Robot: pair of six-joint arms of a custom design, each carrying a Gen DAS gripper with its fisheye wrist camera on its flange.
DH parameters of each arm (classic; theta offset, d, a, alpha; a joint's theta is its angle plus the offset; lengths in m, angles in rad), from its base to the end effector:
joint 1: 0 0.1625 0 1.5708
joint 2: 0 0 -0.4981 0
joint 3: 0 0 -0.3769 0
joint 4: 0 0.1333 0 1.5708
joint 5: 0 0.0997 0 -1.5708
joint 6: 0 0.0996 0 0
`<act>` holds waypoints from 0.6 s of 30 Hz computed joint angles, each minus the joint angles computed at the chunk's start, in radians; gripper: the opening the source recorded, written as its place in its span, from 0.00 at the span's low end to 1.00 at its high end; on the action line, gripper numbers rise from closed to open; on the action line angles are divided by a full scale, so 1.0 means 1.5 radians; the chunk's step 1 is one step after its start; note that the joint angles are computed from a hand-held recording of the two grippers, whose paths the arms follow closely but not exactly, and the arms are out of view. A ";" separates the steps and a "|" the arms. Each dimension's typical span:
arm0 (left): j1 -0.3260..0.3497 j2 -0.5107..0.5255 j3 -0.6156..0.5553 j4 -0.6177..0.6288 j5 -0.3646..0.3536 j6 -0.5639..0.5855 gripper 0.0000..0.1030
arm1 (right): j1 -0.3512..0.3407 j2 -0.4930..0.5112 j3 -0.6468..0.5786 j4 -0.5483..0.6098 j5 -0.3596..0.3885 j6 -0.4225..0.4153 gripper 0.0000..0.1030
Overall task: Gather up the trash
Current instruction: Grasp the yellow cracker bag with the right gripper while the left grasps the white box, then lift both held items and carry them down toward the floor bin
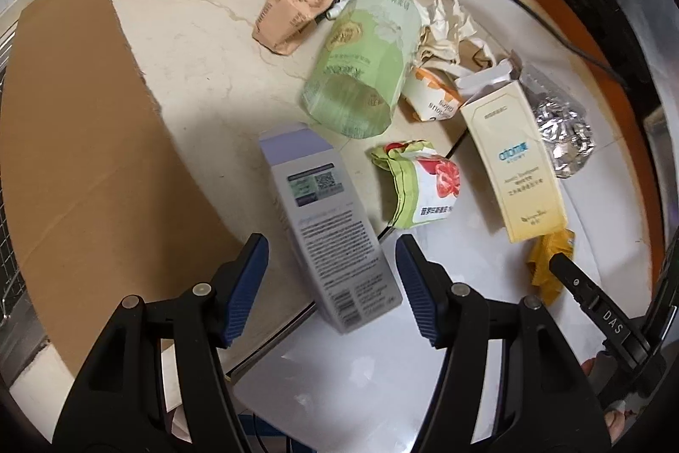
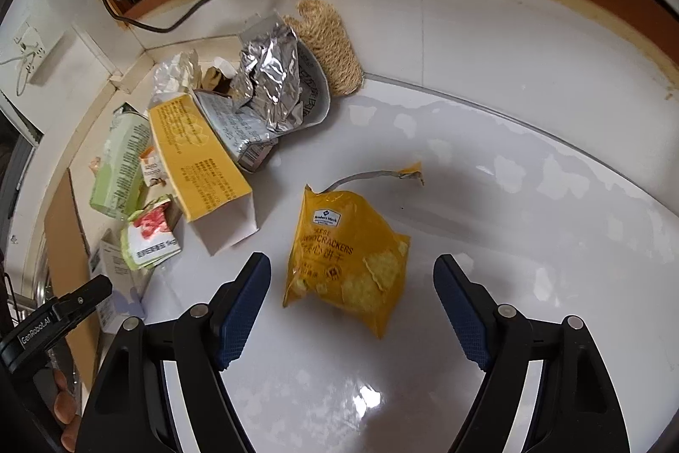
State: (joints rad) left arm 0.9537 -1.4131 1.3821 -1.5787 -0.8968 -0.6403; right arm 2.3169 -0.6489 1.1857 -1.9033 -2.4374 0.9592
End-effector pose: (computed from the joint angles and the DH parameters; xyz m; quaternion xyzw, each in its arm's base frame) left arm -0.1633 -0.5679 0.5922 -0.0174 0.9434 -0.2093 0.2566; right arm 0.5888 -0.5524 0.1874 -0.0534 -0.9023 0.2536 0.3445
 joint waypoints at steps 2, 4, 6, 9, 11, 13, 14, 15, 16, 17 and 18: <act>0.000 0.006 0.007 -0.003 0.011 -0.006 0.47 | -0.007 0.005 -0.003 0.008 0.013 0.004 0.61; -0.003 0.005 0.019 -0.023 0.019 -0.006 0.40 | -0.012 -0.001 0.018 -0.031 0.029 -0.007 0.58; -0.011 0.004 0.023 -0.022 0.032 -0.011 0.35 | -0.010 -0.006 0.033 -0.059 0.028 -0.012 0.52; -0.026 -0.007 0.033 -0.019 0.049 -0.023 0.34 | -0.006 -0.014 0.051 -0.091 0.035 -0.022 0.38; -0.035 -0.017 0.036 -0.015 0.054 -0.031 0.34 | -0.005 -0.019 0.060 -0.101 0.049 -0.015 0.34; -0.048 -0.033 0.040 -0.010 0.060 -0.034 0.34 | 0.001 -0.028 0.075 -0.118 0.060 -0.006 0.32; -0.053 -0.038 0.040 -0.004 0.064 -0.038 0.34 | 0.004 -0.032 0.083 -0.128 0.061 -0.002 0.31; -0.060 -0.045 0.040 0.005 0.070 -0.044 0.34 | 0.010 -0.036 0.092 -0.139 0.060 0.001 0.31; -0.069 -0.054 0.041 0.012 0.074 -0.051 0.34 | 0.014 -0.043 0.102 -0.149 0.061 0.002 0.30; -0.078 -0.064 0.042 0.020 0.078 -0.057 0.34 | 0.022 -0.052 0.118 -0.169 0.062 0.003 0.30; -0.086 -0.075 0.044 0.031 0.082 -0.063 0.34 | 0.030 -0.057 0.129 -0.187 0.063 0.005 0.30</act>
